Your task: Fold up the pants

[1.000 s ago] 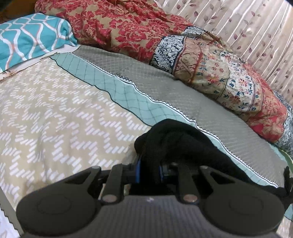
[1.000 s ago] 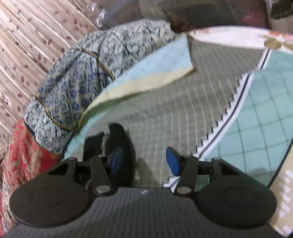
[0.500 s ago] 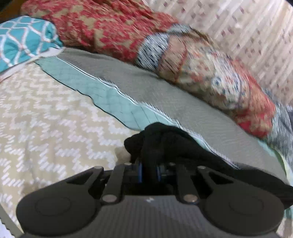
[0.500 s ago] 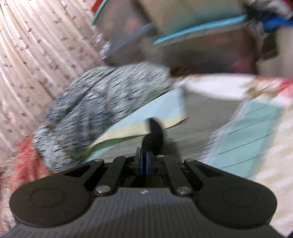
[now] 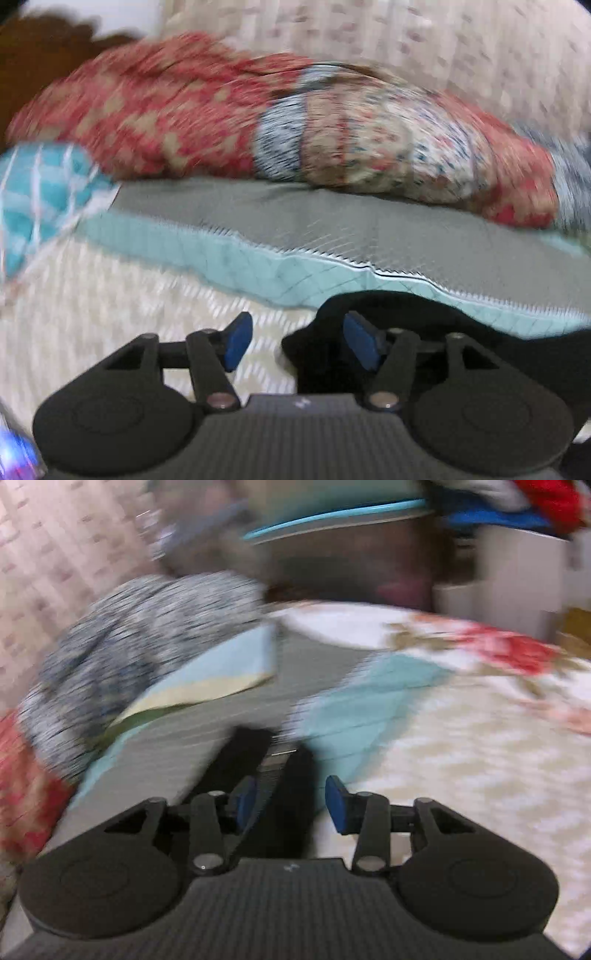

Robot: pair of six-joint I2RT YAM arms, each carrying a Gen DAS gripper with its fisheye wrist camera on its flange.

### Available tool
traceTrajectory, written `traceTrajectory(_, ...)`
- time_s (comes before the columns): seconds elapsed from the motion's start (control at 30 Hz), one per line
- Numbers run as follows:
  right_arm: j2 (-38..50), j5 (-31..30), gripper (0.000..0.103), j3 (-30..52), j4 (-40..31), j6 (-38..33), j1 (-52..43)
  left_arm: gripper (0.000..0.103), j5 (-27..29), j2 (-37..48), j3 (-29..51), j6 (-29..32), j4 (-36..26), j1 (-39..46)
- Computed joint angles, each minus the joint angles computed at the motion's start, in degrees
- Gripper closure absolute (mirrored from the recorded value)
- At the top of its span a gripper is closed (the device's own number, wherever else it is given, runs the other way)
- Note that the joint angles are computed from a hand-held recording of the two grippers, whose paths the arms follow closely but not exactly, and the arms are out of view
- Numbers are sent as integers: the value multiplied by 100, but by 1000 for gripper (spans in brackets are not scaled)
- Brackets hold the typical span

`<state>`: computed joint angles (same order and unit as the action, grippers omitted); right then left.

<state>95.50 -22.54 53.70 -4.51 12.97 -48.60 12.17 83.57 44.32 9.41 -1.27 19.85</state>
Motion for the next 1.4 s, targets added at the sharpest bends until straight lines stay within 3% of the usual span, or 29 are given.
traceTrajectory(0.03,75,48,36,96,-56,6,244,23,-59,108,31,383,124,-151)
traceTrajectory(0.1,384,274,27,349,-114,95,802,1,-423,353,-188,1315,910,-597)
traceTrajectory(0.2,1010,763,27,847,-294,419,1488,4,-618,1043,-283,2806,1686,-1072)
traceTrajectory(0.27,1519,1129,27,1243,-519,408,1867,37,-713,1544,84,3067,1351,-1224)
traceTrajectory(0.3,1656,1437,27,1276,-443,227,2050,64,-749,1730,239,3059,1214,-1262)
traceTrajectory(0.33,1666,1908,47,1103,-54,-88,2269,83,-760,1834,327,3016,1171,-1278)
traceTrajectory(0.37,1652,2276,69,983,219,-457,2457,85,-715,1877,397,2907,1139,-1285)
traceTrajectory(0.4,1674,2235,94,1043,241,-472,2467,87,-716,1859,409,2781,1205,-1303)
traceTrajectory(0.47,1659,2066,97,1193,358,-22,2327,88,-733,1770,414,2462,1452,-1334)
traceTrajectory(0.57,1357,1828,97,861,1496,712,2140,87,-742,1912,844,1543,1455,-1341)
traceTrajectory(0.63,1316,2014,95,749,1954,1020,2188,70,-1124,2116,1077,1071,1433,-1484)
traceTrajectory(0.67,1365,2382,93,877,1726,943,2341,62,-1508,2293,1254,1037,1367,-1618)
traceTrajectory(0.7,1525,2439,73,1205,1254,811,2406,45,-1782,2416,1382,1088,1222,-1730)
traceTrajectory(0.73,1609,2249,45,1447,757,654,2382,45,-1875,2452,1463,1141,1042,-1769)
traceTrajectory(0.77,1559,2120,42,1406,655,604,2355,45,-1804,2344,1400,1147,952,-1746)
traceTrajectory(0.87,869,1534,44,476,1269,575,2037,42,-1469,1593,806,1261,966,-1516)
traceTrajectory(0.97,-55,771,44,-373,1150,521,1579,26,-1069,694,177,1276,907,-987)
traceTrajectory(1.13,-2081,-985,43,-1892,321,-125,237,11,477,-477,67,1314,-866,893)
traceTrajectory(1.23,-3200,-1951,40,-2437,-858,-1085,-996,8,1556,-234,468,1545,-2359,2041)
traceTrajectory(1.33,-3776,-2600,40,-2683,-2328,-2661,-2381,4,2145,187,661,1910,-3398,2690)
traceTrajectory(1.4,-3791,-2959,40,-2679,-3455,-4143,-3536,0,2400,418,629,2156,-3956,2932)
